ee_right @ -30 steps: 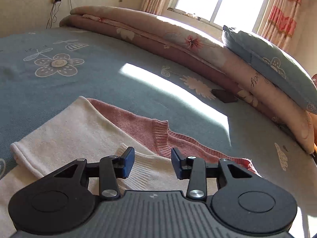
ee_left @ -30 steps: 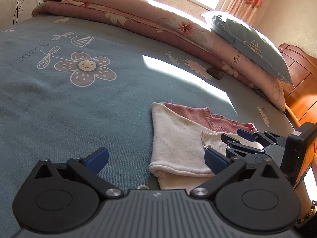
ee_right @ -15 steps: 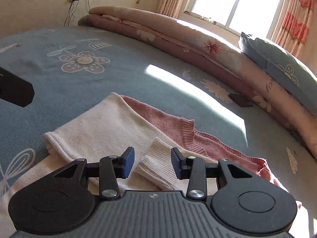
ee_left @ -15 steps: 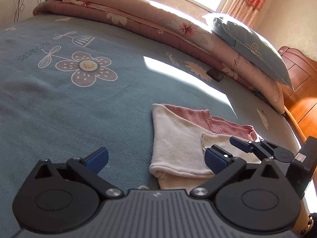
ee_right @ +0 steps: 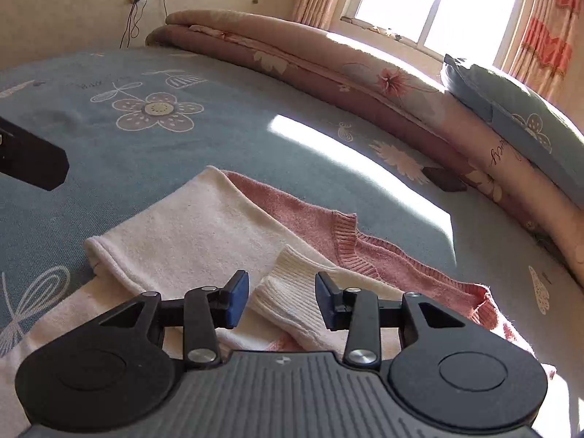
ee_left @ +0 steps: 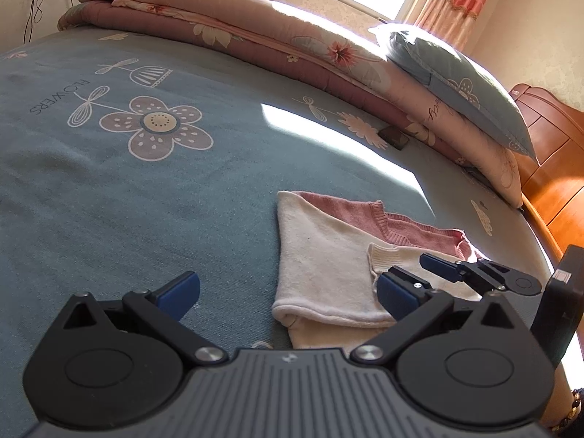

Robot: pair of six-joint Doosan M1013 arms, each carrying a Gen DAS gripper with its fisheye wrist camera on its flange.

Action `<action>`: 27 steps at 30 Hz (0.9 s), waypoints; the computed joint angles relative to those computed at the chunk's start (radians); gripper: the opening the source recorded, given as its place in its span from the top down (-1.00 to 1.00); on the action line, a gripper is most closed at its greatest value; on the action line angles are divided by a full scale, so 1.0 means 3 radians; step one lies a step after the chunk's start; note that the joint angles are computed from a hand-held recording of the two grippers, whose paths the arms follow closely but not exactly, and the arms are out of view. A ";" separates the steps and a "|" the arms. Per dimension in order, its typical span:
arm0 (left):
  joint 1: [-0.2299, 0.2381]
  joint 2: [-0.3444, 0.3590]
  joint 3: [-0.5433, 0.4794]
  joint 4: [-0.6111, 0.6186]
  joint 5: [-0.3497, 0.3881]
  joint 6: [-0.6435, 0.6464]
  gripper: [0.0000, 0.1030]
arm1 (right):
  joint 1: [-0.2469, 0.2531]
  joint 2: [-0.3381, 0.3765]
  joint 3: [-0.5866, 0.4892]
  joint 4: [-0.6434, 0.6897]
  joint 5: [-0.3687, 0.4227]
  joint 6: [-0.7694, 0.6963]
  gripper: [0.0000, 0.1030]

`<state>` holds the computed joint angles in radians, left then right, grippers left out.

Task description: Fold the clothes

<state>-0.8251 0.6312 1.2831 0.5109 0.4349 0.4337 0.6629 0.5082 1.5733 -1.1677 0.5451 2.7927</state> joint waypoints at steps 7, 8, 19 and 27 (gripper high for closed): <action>-0.0006 0.0019 -0.0036 -0.0063 0.0040 0.0097 -0.99 | -0.0007 0.0150 -0.0123 0.0318 0.0244 -0.0283 0.29; -0.0006 0.0021 -0.0038 -0.0066 0.0044 0.0099 -0.99 | 0.0020 0.0156 -0.0114 0.0223 0.0273 -0.0285 0.30; -0.0007 0.0028 -0.0049 -0.0096 0.0046 0.0139 -0.99 | -0.0047 0.0173 -0.0204 0.0409 0.0259 -0.0349 0.23; 0.0009 0.0043 -0.0071 -0.0403 0.0038 0.0406 -0.99 | -0.0098 0.0105 -0.0143 0.0430 -0.0163 -0.0155 0.24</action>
